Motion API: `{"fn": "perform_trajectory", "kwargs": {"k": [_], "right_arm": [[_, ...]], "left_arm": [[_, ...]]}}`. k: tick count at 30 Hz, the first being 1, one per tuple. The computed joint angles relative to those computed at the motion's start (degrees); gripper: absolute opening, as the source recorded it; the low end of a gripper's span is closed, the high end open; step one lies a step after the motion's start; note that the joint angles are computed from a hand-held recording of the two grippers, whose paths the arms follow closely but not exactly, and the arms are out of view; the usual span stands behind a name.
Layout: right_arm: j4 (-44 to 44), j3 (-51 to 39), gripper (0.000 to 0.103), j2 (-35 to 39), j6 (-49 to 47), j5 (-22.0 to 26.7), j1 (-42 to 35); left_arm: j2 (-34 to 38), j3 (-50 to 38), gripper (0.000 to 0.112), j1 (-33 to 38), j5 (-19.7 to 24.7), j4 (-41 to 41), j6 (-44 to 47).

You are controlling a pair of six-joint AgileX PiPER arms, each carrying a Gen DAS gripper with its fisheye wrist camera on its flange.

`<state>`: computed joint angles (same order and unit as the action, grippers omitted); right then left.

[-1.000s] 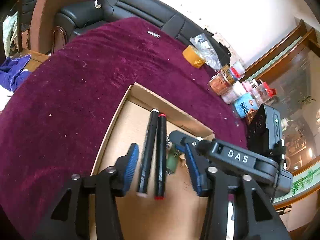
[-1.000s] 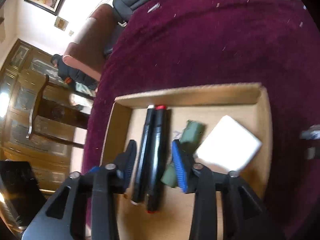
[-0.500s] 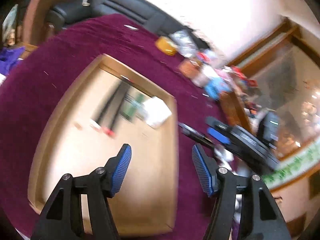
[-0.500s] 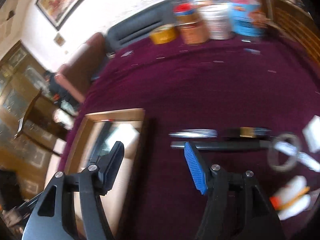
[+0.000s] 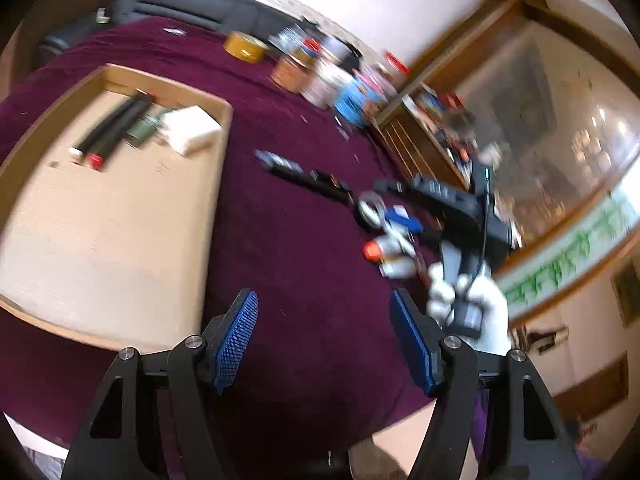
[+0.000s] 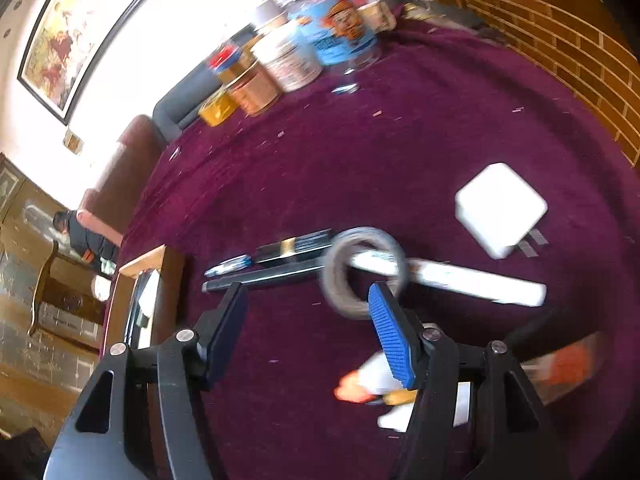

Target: Organize rigid objects

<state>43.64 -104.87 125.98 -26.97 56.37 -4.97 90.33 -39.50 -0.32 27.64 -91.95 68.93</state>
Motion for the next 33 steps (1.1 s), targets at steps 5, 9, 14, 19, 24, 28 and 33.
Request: {"fn": "perform_trajectory", "kwargs": {"k": [5,9,14,19,24,28,33], "right_arm": [[-0.8,1.3,0.062,-1.3,-1.0,-0.5,-5.8],[-3.1,1.5,0.062,-1.7,-0.2,-1.0,-7.6],[-3.4,-1.2,0.062,0.4,-0.2,0.8,-5.5],[-11.5,-4.1,0.062,2.0,3.3,-3.8,-0.2],[-17.2,-7.8,0.061,4.2,2.4,-5.1,3.7],[-18.4,-15.0,0.027,8.7,3.4,1.1,5.1],[-12.6,-11.7,0.018,7.0,-2.4,4.8,5.3]], "left_arm": [[2.5,-0.6,0.062,-4.1,-0.7,3.0,-2.0],[4.1,-2.1,0.062,-5.8,-1.0,5.6,-5.2],[5.5,-3.3,0.062,-8.4,-1.2,8.4,-9.0],[4.0,-2.6,0.062,-9.5,-3.4,12.2,-12.9],[3.6,-1.9,0.062,-9.5,-4.4,12.6,-14.1],[3.3,-1.5,0.062,-9.8,-4.1,11.8,-13.3],[3.4,-1.5,0.062,-9.2,-4.6,11.3,-13.4]]}}
